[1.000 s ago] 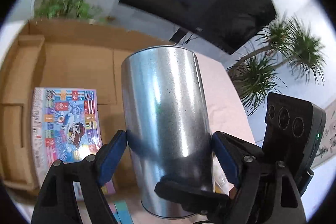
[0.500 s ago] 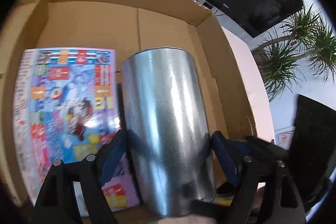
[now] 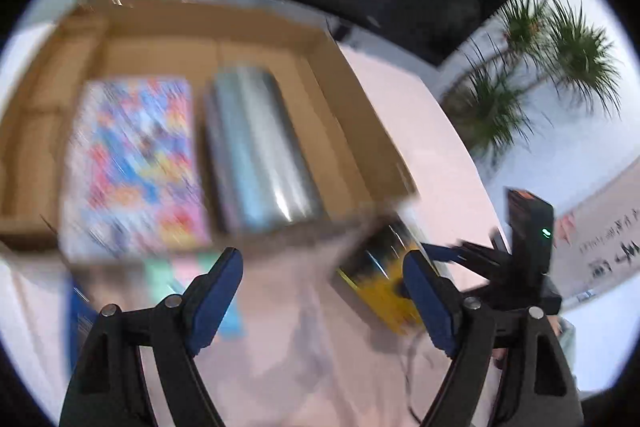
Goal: Organize rigid objects
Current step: 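Grasp the yellow-labelled jar and carry it into the box, then release the jar beside the can and move to the white spray bottle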
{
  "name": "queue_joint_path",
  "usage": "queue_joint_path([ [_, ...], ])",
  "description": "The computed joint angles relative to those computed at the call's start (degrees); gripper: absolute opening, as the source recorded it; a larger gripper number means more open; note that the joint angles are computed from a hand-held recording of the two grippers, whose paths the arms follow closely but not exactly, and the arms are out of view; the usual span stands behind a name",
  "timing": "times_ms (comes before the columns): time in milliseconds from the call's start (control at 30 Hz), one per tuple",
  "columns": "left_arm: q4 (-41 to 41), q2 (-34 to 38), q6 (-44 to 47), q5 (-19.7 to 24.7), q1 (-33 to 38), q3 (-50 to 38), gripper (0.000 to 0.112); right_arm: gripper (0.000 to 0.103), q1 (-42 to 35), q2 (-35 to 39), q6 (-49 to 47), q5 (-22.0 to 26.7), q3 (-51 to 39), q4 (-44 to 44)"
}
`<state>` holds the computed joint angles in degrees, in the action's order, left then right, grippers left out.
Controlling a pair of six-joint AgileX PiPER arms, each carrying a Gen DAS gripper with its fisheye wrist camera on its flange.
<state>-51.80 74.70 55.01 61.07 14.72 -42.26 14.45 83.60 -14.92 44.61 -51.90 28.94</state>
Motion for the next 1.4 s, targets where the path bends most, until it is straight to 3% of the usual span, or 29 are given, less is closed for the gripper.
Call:
queue_joint_path([
  [67, -0.61, 0.47, 0.28, 1.03, -1.54, 3.3, 0.082, 0.082, 3.61, -2.25, 2.59, -0.51, 1.64, -1.5],
  [167, -3.11, 3.43, 4.42, 4.45, 0.2, 8.03, 0.082, 0.081, 4.88, -4.8, -8.13, 3.79, 4.34, 9.77],
  [233, -3.86, 6.11, 5.17, 4.26, 1.29, 9.61, 0.082, 0.082, 5.11, -4.7, -11.46, 4.17, 5.46, 14.41],
  [400, -4.7, 11.37, 5.89, 2.05, 0.99, 10.73, 0.082, 0.093, 5.76, 2.29, -17.79, 2.82, 5.5, 23.7],
  [500, -4.93, 8.94, 5.97, 0.3, 0.74, 11.72, 0.082, 0.093, 9.35, 3.62, -13.59, -1.56, 4.01, 22.18],
  [567, -3.85, 3.1, 3.62, 0.78, -0.28, 12.06, 0.082, 0.092, 9.75, 0.32, -11.42, -2.99, 4.69, 21.01],
  [700, -4.89, -6.13, -3.3, 3.23, -4.53, 5.58, 0.082, 0.092, 7.5, -6.87, -4.96, -0.91, -0.75, 13.41],
  [800, -5.83, -2.82, -8.94, 0.58, -10.17, -3.37, 0.082, 0.091, 1.96, -3.57, -6.54, 3.78, -10.72, 11.17],
  [1000, -5.02, 13.38, -17.91, -4.4, -16.62, -18.42, 0.081, 0.087, -5.94, 12.24, -9.11, 13.42, -28.67, 9.84],
  [1133, -4.21, 19.17, -19.45, -6.64, -17.7, -19.18, 0.078, 0.086, -5.28, 17.89, -6.98, 12.1, -29.79, 8.31],
  [1267, 0.54, 16.93, -22.57, -9.69, -19.97, -18.47, 0.066, 0.086, -4.65, 20.18, -5.65, 10.16, -29.17, 7.77],
  [1400, 4.29, 14.36, -24.97, -11.65, -20.81, -17.64, 0.064, 0.092, -0.81, 23.5, 1.69, 9.52, -32.59, -0.9],
])
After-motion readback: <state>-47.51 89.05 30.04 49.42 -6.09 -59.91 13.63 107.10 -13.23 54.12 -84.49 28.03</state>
